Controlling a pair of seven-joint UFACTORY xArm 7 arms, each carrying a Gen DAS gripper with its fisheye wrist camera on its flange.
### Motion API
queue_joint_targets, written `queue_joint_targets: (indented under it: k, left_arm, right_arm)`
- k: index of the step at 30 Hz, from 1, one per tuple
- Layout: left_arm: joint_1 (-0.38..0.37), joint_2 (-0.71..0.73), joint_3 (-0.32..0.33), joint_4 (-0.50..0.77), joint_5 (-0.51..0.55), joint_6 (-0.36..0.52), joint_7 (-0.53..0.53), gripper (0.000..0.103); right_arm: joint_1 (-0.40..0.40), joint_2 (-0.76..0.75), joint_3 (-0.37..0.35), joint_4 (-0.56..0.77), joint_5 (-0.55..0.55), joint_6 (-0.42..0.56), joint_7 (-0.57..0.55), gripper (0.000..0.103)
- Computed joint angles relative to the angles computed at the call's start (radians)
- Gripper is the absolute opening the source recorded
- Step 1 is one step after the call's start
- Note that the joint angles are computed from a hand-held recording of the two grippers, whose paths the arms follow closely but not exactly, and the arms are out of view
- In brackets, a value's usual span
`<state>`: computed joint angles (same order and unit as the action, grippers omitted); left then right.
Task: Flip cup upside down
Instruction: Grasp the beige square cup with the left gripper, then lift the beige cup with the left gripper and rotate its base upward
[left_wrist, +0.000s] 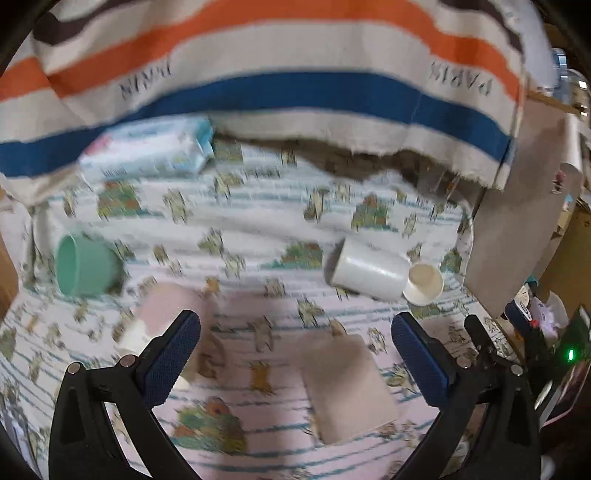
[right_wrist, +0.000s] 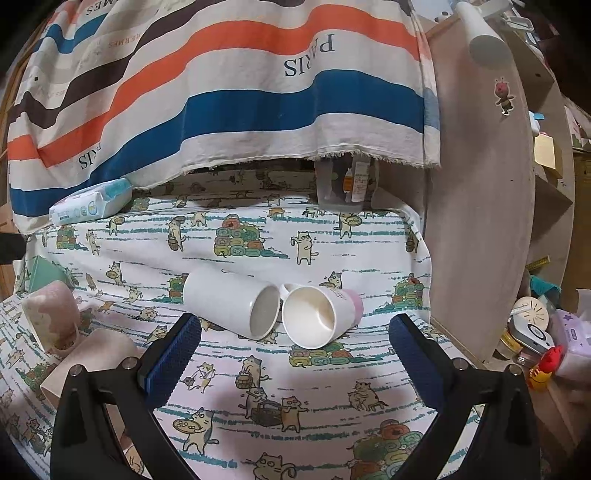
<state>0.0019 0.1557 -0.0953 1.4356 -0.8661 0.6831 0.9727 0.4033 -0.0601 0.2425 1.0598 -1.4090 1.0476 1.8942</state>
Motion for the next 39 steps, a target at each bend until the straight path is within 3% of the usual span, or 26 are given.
queue_joint_targets:
  k: [2,4,7,11,14,17,21,30,39]
  left_arm:
    - [-0.029,0.050,0.008,0.081,0.157,0.086,-0.145,0.103]
    - [-0.044,0.094,0.002,0.142,0.235,0.142,-0.238,0.103]
    - [-0.078,0.142,0.006,0.190,0.356,0.116,-0.404,0.103]
    - [-0.070,0.236,-0.013,0.324,0.422,0.260,-0.528,0.102]
    - [-0.089,0.262,-0.006,0.352,0.485,0.302,-0.649,0.100]
    - [-0.106,0.272,-0.016,0.352,0.533,0.317,-0.679,0.093]
    - [-0.137,0.299,-0.017,0.369,0.597,0.348,-0.731,0.075]
    - [-0.194,0.353,-0.001,0.417,0.730,0.375,-0.809,0.073]
    - [-0.191,0.441,-0.002,0.541,0.746,0.455,-0.862,0.066]
  right_arm:
    - [0.000,0.000,0.000,0.000,0.000,0.001,0.000,0.102]
    - [0.001,0.000,0.000,0.000,0.001,0.003,0.001,0.102]
    - [0.003,-0.002,0.003,-0.001,0.008,0.018,0.004,0.102]
    - [0.003,-0.004,0.002,-0.004,0.008,0.017,0.003,0.102]
    - [0.003,-0.002,0.002,0.000,0.011,0.017,0.000,0.102]
    - [0.003,-0.004,0.003,-0.003,0.012,0.018,0.000,0.102]
    - [0.001,-0.005,0.002,-0.001,0.012,0.016,-0.004,0.102]
    - [0.001,-0.005,0.004,0.000,0.013,0.019,-0.004,0.102]
    - [-0.001,-0.007,0.003,-0.002,0.014,0.002,-0.017,0.102]
